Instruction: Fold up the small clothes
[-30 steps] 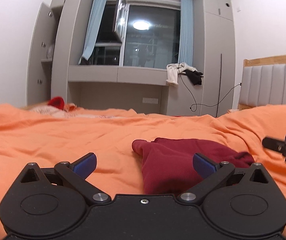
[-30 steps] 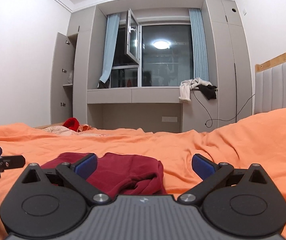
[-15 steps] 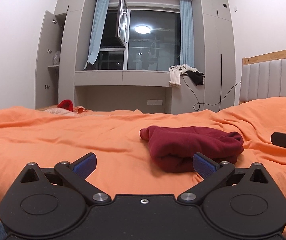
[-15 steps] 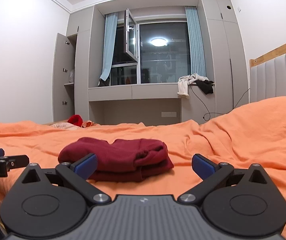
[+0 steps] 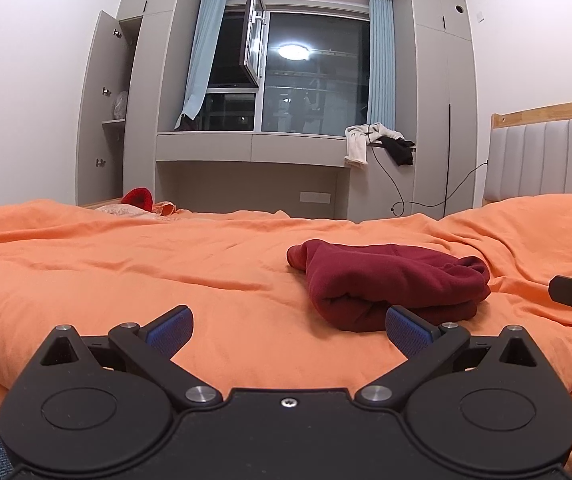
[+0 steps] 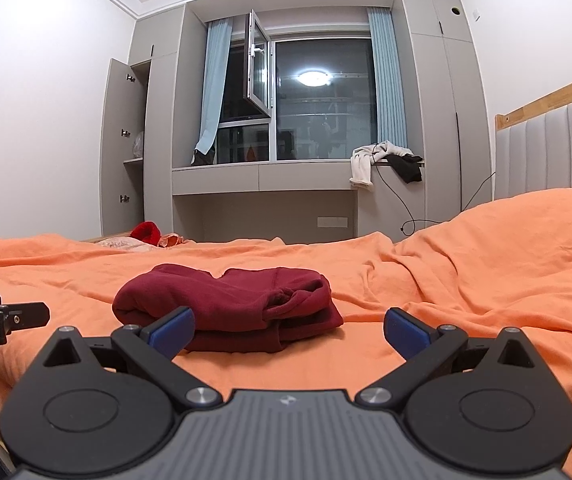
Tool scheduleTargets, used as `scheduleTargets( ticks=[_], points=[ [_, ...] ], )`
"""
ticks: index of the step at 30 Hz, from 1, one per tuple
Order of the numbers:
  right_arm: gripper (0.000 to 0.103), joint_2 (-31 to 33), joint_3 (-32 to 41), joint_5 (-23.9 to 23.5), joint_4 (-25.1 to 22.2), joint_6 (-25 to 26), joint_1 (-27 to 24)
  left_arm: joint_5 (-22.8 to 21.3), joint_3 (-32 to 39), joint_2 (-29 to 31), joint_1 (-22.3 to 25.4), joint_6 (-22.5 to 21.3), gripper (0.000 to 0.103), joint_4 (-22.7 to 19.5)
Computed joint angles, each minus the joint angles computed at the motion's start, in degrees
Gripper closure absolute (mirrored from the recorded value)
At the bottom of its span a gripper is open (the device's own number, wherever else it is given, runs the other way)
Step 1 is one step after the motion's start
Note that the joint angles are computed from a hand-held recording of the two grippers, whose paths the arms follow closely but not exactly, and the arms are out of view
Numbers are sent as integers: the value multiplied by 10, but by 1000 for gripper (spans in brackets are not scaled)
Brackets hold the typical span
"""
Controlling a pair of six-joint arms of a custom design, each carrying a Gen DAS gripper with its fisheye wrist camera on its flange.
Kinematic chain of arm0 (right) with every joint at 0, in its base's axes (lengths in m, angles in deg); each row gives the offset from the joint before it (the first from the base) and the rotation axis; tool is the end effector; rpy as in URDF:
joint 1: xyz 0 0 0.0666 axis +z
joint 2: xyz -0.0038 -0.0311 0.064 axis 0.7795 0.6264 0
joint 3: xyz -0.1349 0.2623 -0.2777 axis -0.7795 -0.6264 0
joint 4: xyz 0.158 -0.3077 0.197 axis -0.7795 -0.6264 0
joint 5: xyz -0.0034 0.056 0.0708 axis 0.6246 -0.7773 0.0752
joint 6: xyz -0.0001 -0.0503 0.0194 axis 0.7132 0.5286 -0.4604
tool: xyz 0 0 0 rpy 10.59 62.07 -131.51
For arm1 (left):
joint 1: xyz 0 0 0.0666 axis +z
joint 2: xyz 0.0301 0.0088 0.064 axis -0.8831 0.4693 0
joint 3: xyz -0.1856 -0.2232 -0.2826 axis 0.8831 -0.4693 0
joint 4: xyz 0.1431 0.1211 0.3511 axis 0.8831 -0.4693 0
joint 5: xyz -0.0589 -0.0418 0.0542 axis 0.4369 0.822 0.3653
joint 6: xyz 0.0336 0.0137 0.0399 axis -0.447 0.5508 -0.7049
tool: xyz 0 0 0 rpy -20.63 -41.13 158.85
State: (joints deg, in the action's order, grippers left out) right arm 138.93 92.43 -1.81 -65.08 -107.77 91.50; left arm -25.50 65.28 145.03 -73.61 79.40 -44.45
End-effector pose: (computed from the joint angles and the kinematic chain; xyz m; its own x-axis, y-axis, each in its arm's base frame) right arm 0.4175 0.3126 0.3923 -0.1138 0.1069 -0.9877 0.3741 0.9256 0.0571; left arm 0.5612 -0.1252 0.3920 -0.2043 0.0691 -0.9765 0.4516 0.8917 -0.0314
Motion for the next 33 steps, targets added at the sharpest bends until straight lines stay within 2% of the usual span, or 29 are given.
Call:
scheduleTargets(
  ticks=[16, 23, 33],
  points=[
    [0, 1, 3, 0, -9, -1, 0, 6, 3, 2, 1, 0, 1, -5],
    [0, 0, 2, 0, -10, -2, 0, -28, 6, 3, -4, -5, 1, -14],
    [0, 0, 2, 0, -15, -4, -1, -29, 6, 3, -5, -10, 1, -18]
  ],
)
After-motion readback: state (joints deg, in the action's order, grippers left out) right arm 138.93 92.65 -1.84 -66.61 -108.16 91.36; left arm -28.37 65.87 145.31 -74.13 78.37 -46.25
